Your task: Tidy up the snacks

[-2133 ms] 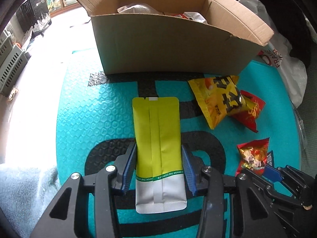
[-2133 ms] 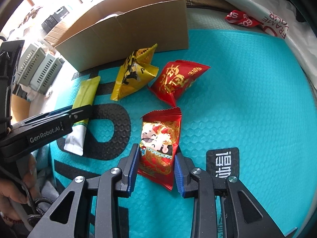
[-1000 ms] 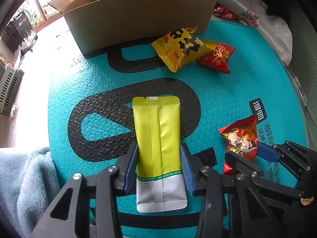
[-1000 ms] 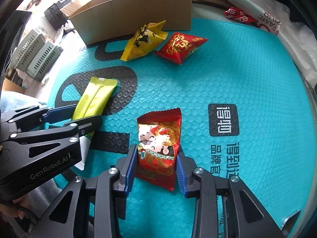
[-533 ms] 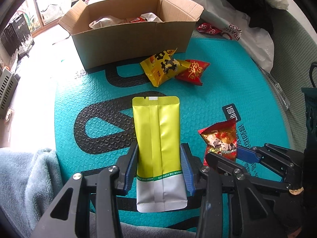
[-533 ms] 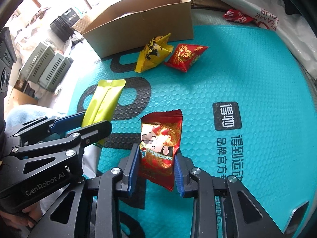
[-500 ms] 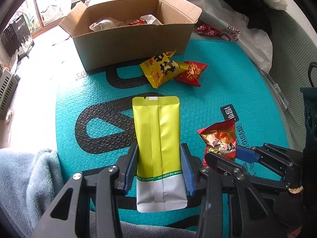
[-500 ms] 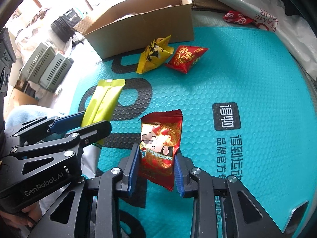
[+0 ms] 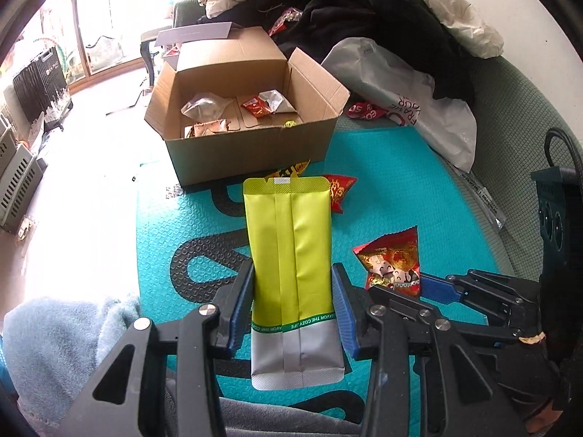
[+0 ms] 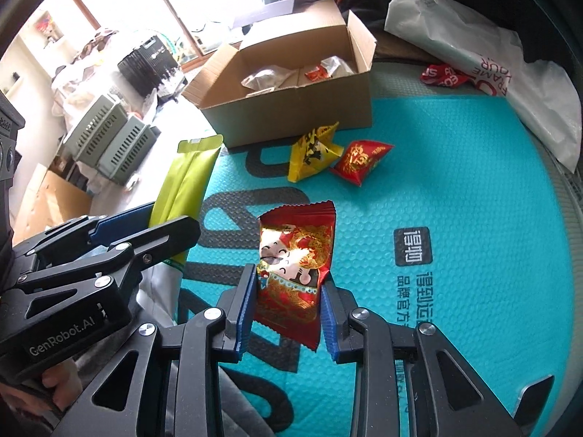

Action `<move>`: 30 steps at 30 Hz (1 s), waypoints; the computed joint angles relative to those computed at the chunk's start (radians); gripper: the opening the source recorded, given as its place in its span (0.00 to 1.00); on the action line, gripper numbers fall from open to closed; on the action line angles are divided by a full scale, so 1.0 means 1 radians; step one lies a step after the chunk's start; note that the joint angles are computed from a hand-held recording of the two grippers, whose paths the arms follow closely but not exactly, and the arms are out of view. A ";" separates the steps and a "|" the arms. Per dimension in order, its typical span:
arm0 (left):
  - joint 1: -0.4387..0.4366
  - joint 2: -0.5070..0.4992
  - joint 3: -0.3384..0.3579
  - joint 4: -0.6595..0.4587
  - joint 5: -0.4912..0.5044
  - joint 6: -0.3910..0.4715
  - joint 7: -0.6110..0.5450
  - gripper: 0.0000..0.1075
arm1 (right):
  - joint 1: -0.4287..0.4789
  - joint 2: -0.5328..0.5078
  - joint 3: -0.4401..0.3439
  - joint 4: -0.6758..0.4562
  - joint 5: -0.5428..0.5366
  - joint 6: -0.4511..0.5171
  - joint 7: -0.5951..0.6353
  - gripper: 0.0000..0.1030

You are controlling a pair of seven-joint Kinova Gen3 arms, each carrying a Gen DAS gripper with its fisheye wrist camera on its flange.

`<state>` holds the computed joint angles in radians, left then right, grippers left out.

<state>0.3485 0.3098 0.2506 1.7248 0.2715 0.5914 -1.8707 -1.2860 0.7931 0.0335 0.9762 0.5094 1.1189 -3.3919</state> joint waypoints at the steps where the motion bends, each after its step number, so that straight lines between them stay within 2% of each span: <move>1: -0.006 -0.008 0.003 -0.003 0.007 -0.001 -0.007 0.38 | -0.001 -0.003 0.001 -0.007 0.004 0.008 0.008 0.30; 9: -0.039 -0.052 0.009 -0.053 0.064 -0.003 -0.052 0.38 | 0.002 -0.018 0.009 -0.082 0.033 0.083 0.098 0.30; 15: -0.039 -0.053 0.007 -0.116 0.086 -0.015 -0.063 0.38 | 0.011 -0.033 0.026 -0.117 0.073 0.099 0.160 0.30; 24: -0.026 0.014 0.009 -0.262 0.081 0.001 -0.049 0.38 | 0.053 -0.043 0.045 -0.172 0.113 0.145 0.289 0.30; 30: -0.018 0.086 0.009 -0.394 0.057 0.022 -0.037 0.38 | 0.095 -0.057 0.056 -0.178 0.134 0.130 0.350 0.30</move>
<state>0.3306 0.3956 0.2592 1.3308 0.3280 0.6136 -1.9077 -1.1912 0.7357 0.0896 0.7986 0.6433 1.2491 -3.0415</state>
